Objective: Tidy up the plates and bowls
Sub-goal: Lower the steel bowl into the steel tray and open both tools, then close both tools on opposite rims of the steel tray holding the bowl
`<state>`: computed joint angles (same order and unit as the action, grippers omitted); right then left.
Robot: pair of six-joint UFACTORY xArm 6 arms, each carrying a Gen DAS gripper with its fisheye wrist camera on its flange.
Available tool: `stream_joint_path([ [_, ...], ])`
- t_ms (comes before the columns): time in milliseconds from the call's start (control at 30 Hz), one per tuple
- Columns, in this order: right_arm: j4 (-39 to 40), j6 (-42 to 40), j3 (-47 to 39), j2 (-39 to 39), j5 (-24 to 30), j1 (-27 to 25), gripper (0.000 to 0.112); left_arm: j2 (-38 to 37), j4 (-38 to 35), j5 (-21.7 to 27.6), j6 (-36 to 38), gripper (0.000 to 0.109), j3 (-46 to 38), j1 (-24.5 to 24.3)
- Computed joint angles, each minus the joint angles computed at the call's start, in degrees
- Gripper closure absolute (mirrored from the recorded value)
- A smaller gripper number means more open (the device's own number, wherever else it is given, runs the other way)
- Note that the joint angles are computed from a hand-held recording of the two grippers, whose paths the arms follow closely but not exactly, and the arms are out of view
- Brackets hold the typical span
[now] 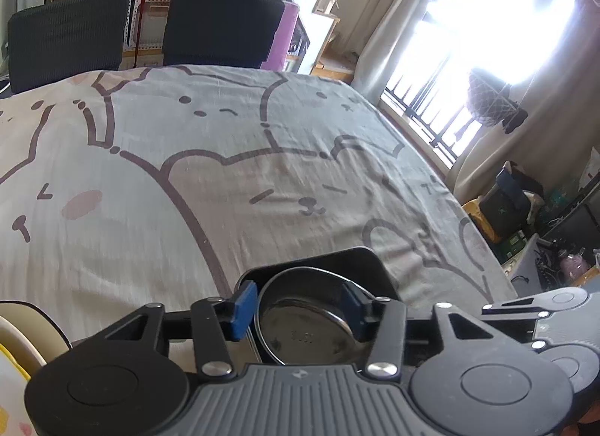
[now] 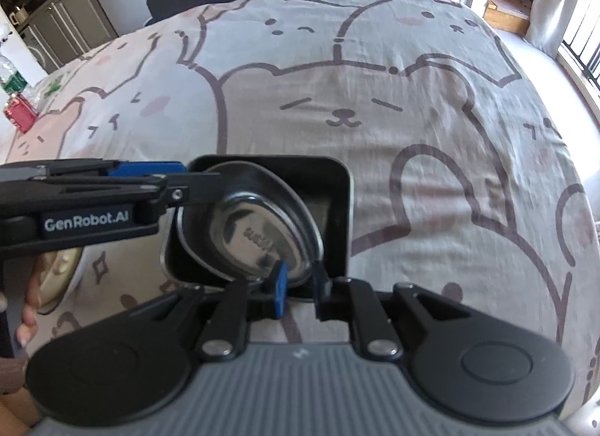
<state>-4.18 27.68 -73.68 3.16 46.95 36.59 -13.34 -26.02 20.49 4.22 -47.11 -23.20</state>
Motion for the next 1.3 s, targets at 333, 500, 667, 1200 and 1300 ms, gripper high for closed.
stream_joint_path([
  [333, -4.3, 3.5, 5.0, -5.1, -8.4, -1.3, 0.068, -4.6, 6.3, 4.0, -4.1, 0.039, 1.1, 1.7],
  [500, -6.5, 4.1, 3.3, -3.1, -8.2, -3.1, 0.078, -4.5, 11.4, 10.1, -5.8, 0.051, 0.2, 2.1],
  [667, -7.1, 2.5, 0.1, 0.2, -7.4, -3.8, 0.08, -4.0, 13.8, 13.3, -6.4, 0.055, -0.3, 2.4],
  [1200, -6.8, 0.0, -12.2, 9.9, 3.3, -2.2, 0.083, -1.1, 20.4, 13.7, -7.0, 0.056, -0.4, 1.1],
  [1300, -7.5, -0.2, -13.4, 10.9, 4.9, -1.7, 0.083, -0.5, 20.0, 13.0, -7.4, 0.056, -0.5, 1.6],
])
